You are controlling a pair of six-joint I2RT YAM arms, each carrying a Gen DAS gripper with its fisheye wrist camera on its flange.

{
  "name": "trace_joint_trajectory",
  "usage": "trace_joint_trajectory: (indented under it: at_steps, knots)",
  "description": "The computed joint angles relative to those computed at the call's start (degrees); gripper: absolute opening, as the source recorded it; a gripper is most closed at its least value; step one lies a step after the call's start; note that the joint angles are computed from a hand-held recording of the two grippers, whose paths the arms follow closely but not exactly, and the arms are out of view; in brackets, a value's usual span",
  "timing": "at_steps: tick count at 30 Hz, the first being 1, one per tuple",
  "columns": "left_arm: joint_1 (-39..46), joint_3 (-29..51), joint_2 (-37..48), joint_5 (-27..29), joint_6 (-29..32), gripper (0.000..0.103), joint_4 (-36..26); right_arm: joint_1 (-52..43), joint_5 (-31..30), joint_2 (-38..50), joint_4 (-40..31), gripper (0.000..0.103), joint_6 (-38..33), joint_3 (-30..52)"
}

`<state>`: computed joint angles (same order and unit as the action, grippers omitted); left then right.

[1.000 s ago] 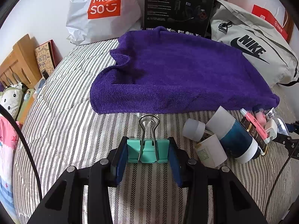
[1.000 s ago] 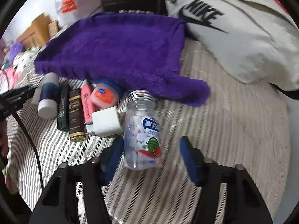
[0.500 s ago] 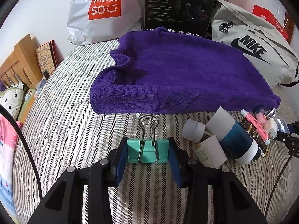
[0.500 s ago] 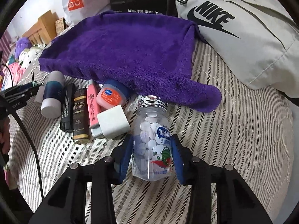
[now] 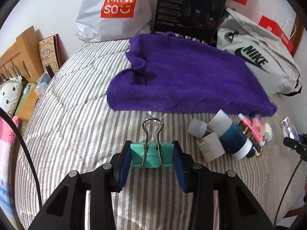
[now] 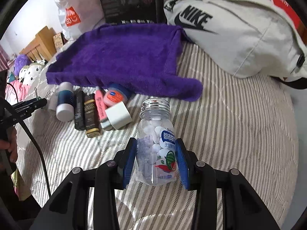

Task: Organize rigid objects
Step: 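Carry the clip and mint jar onto the purple towel and open both tools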

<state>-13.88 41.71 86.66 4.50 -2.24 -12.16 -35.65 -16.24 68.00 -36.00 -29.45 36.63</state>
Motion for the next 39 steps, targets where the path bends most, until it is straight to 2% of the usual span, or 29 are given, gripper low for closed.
trace_joint_trajectory:
  at_steps: [6, 13, 16, 25, 32, 39]
  knots:
    - [1.8, 2.6, -3.0, 1.8, 0.4, 0.039, -2.6, 1.8, -1.5, 1.1, -2.5, 0.041, 2.0, 4.3]
    - [1.9, 11.8, 0.7, 2.9, 0.0, 0.039, -5.0, 5.5, -2.2, 6.2, -1.1, 0.041, 5.7, 11.5]
    - [1.6, 16.8, 4.2, 4.4, -0.9, 0.039, -5.5, 7.1, -1.8, 9.2, -0.1, 0.041, 6.9, 15.2]
    - [-1.3, 28.6, 15.9, 3.7, -3.6, 0.039, -4.9, 11.8, -0.3, 21.1, 3.2, 0.041, 9.9, 26.3]
    - [-3.1, 39.2, 28.3, 4.3, -5.8, 0.039, -5.7, 15.5, 2.3, 32.9, 6.5, 0.041, 12.0, 33.6]
    - [-5.0, 54.4, 40.6, 3.2, -5.9, 0.039, -11.4, 18.2, 5.1, 43.6, 7.1, 0.041, 13.4, 40.9]
